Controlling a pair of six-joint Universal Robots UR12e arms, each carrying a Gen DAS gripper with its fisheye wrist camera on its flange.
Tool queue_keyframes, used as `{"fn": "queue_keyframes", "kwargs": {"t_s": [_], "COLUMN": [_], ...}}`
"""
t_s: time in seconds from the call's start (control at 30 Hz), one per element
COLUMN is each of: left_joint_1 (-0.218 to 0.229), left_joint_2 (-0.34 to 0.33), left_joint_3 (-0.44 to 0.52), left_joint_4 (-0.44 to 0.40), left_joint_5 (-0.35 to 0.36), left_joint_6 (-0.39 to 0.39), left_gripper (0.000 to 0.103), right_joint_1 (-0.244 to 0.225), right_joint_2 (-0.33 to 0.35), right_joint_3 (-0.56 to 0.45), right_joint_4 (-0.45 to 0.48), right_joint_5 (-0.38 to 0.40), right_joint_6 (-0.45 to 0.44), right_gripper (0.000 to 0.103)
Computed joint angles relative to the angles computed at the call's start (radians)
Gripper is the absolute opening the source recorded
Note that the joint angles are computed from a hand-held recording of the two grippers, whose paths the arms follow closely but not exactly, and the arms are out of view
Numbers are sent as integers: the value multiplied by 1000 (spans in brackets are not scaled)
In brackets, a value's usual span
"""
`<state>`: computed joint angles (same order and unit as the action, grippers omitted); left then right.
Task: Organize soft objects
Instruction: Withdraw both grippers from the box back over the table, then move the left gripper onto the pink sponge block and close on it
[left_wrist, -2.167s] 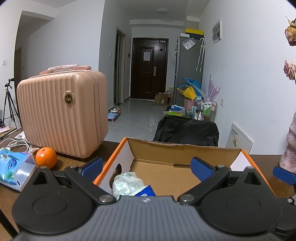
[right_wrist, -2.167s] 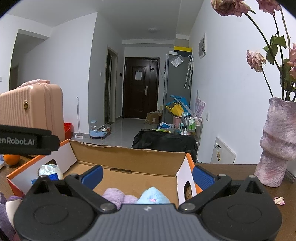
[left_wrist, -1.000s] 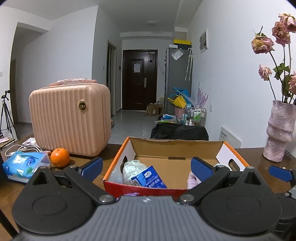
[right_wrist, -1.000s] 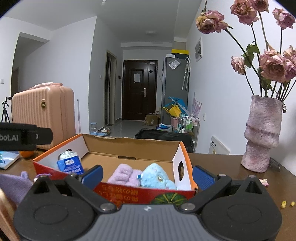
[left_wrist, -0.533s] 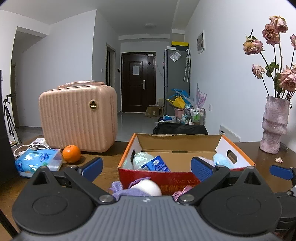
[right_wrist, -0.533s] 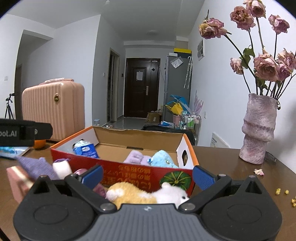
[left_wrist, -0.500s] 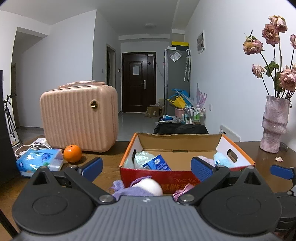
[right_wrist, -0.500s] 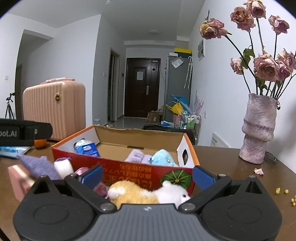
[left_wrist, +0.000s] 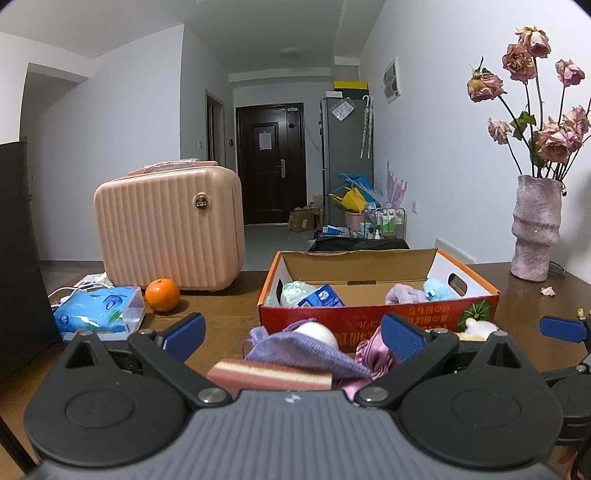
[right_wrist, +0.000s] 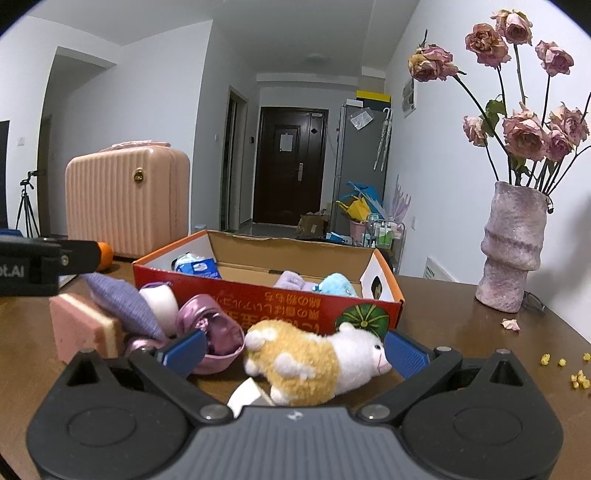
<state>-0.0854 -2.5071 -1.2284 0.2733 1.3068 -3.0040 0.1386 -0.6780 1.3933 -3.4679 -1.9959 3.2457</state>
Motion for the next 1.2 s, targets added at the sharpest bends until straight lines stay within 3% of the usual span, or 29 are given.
{"fn": "queue_keyframes", "kwargs": {"t_s": [0.5, 0.73, 1.2], "left_joint_1": [28, 31, 24], "left_joint_2": [34, 24, -26], "left_joint_3": [-84, -58, 22], "left_joint_4": [-3, -71, -145], "left_joint_5": [-43, -43, -44], "left_joint_6": [23, 10, 89], "left_gripper": [103, 103, 103], "right_joint_1": [16, 15, 10], "right_joint_2": [-22, -23, -20], "right_joint_3": [51, 52, 45], "right_joint_4": [2, 18, 65], "right_joint_5": [-8, -11, -7], "right_joint_6": [16, 33, 55], "right_gripper": [103, 103, 103]}}
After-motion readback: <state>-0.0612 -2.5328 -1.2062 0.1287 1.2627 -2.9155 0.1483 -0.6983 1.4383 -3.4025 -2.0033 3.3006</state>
